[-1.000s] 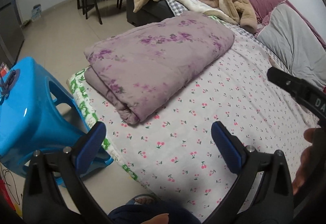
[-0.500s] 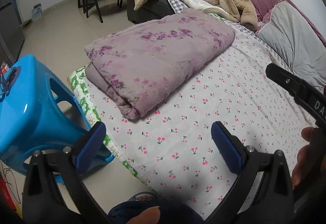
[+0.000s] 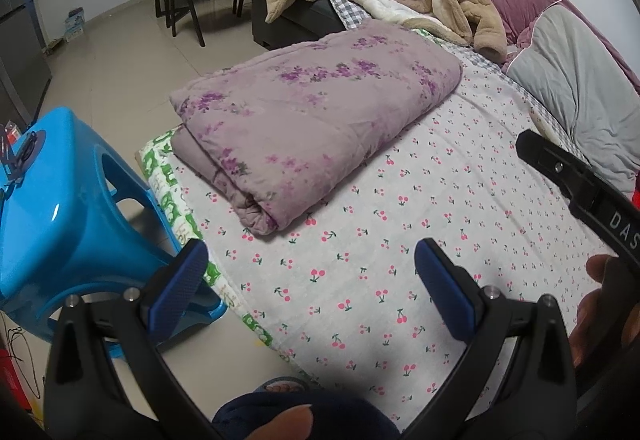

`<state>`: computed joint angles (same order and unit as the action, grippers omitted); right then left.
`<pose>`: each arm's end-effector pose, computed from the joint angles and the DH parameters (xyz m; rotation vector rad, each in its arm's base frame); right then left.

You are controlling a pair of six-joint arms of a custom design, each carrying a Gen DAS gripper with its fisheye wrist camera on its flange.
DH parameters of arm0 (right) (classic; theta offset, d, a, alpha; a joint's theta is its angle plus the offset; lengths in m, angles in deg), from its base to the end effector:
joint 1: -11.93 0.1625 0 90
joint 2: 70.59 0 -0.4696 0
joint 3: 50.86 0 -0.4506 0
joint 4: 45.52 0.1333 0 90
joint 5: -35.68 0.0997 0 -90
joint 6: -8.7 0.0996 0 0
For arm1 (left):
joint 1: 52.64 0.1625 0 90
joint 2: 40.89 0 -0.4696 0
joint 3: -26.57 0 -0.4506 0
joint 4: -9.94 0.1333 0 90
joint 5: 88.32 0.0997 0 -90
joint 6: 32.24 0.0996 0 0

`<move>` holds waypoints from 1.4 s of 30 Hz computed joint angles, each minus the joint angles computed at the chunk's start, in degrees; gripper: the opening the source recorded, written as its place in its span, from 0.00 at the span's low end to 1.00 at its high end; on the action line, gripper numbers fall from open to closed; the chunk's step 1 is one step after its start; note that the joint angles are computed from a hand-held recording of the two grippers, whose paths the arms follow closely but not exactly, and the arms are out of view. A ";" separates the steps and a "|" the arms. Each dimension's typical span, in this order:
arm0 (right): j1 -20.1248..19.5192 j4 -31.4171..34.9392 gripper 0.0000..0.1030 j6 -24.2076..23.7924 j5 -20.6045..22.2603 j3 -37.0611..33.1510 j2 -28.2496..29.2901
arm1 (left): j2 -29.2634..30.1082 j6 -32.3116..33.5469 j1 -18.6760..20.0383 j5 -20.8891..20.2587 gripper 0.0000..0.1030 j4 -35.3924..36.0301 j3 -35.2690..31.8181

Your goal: Fold large clothes

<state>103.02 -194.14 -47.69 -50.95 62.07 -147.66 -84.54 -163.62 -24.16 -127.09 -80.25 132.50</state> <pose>0.1506 -0.5979 0.3031 1.4365 -2.5830 0.5673 -0.3749 -0.4434 -0.0295 -0.6504 1.9071 -1.0532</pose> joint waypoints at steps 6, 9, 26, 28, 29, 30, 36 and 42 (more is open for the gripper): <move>-0.29 0.04 0.87 0.70 -0.05 -0.61 0.44 | -0.05 1.18 0.44 0.23 1.00 -0.25 -0.02; -0.36 0.07 0.87 0.92 -0.27 -0.71 0.57 | 0.06 2.27 0.57 0.43 0.99 -1.08 -0.03; -0.50 0.12 0.87 0.48 -0.13 -0.73 0.66 | 0.34 3.04 0.71 0.58 1.00 -1.83 -0.12; -0.59 -0.09 0.87 0.21 -0.06 -0.68 0.75 | 0.25 3.39 0.72 0.66 1.00 -2.28 0.02; -0.64 -0.15 0.87 0.11 -0.04 -0.69 0.81 | 0.28 3.35 0.72 0.73 1.00 -2.19 -0.02; -0.65 -0.23 0.87 0.04 -0.15 -0.69 0.89 | 0.37 3.31 0.74 0.81 1.00 -1.94 -0.15; -0.54 -0.88 0.87 -0.36 -0.48 -0.44 0.92 | 0.88 4.35 0.94 1.06 1.00 -1.91 -0.65; -0.66 -0.62 0.87 -0.68 -0.83 -0.48 1.01 | 1.31 3.83 0.77 0.83 1.00 -0.93 -1.23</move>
